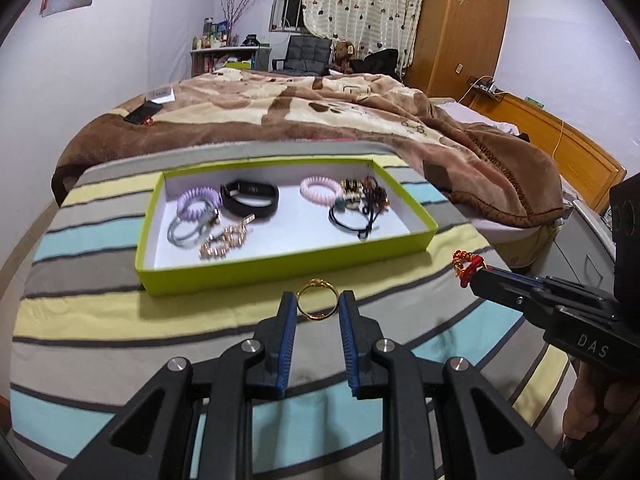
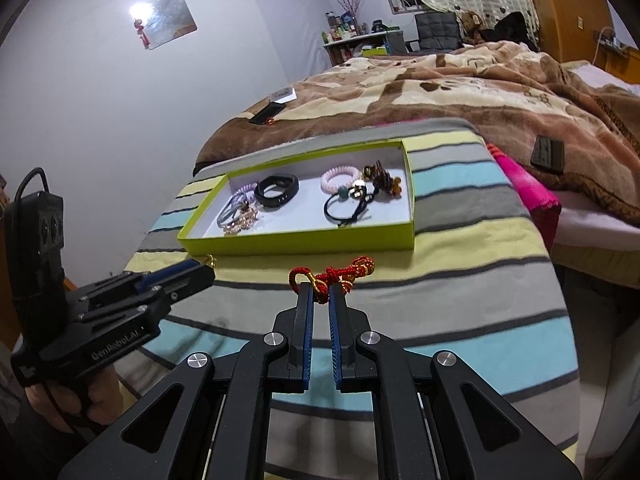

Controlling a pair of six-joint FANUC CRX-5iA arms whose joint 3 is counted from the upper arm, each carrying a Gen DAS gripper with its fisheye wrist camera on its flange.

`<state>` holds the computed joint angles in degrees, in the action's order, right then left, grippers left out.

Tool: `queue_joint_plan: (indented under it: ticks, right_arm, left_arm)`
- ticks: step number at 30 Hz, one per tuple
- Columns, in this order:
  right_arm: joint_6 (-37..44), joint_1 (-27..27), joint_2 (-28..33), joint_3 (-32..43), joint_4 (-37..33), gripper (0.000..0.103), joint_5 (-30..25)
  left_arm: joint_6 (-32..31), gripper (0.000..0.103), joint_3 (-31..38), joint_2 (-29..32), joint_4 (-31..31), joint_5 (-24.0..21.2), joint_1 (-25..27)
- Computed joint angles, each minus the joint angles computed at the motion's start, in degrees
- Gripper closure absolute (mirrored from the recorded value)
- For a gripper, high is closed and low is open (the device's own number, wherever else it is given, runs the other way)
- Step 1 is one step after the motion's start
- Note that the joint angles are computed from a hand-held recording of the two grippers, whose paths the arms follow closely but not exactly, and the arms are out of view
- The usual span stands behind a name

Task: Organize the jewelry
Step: 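Place the gold ring and red tassel into the green box and open both tools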

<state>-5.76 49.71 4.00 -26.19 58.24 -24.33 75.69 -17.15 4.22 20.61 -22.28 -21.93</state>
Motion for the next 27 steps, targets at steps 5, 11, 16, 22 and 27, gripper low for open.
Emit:
queue_joint_plan:
  ticks: [5,11,16,22,27]
  right_arm:
    - [4.1,-1.02,1.15,2.29,-1.39,0.095,-0.31]
    - [8.14,-2.94,3.31,5.18,-3.76,0.095,0.16]
    - [13.22,-4.12,6.29,8.8,-7.81,0.095,-0.54]
    - [21.17,-5.04,10.32,14.11,-14.57,0.095,-3.11]
    - [26.47,-5.57,13.19,18.07,-20.12,0.095,-5.77]
  left_arm:
    - [0.5,0.08,2.79,1.48,-1.63,-0.49,0.46]
    - [0.66,0.08,6.15,3.87,-2.61,-0.52,0.8]
    - [1.43,0.08,9.99,6.98,-4.0,-1.46,0.74]
    - [4.33,0.08,14.9,10.93,-7.03,-3.9,0.59]
    - [7.34,0.08,18.86,13.98,-10.63,-6.74,0.41]
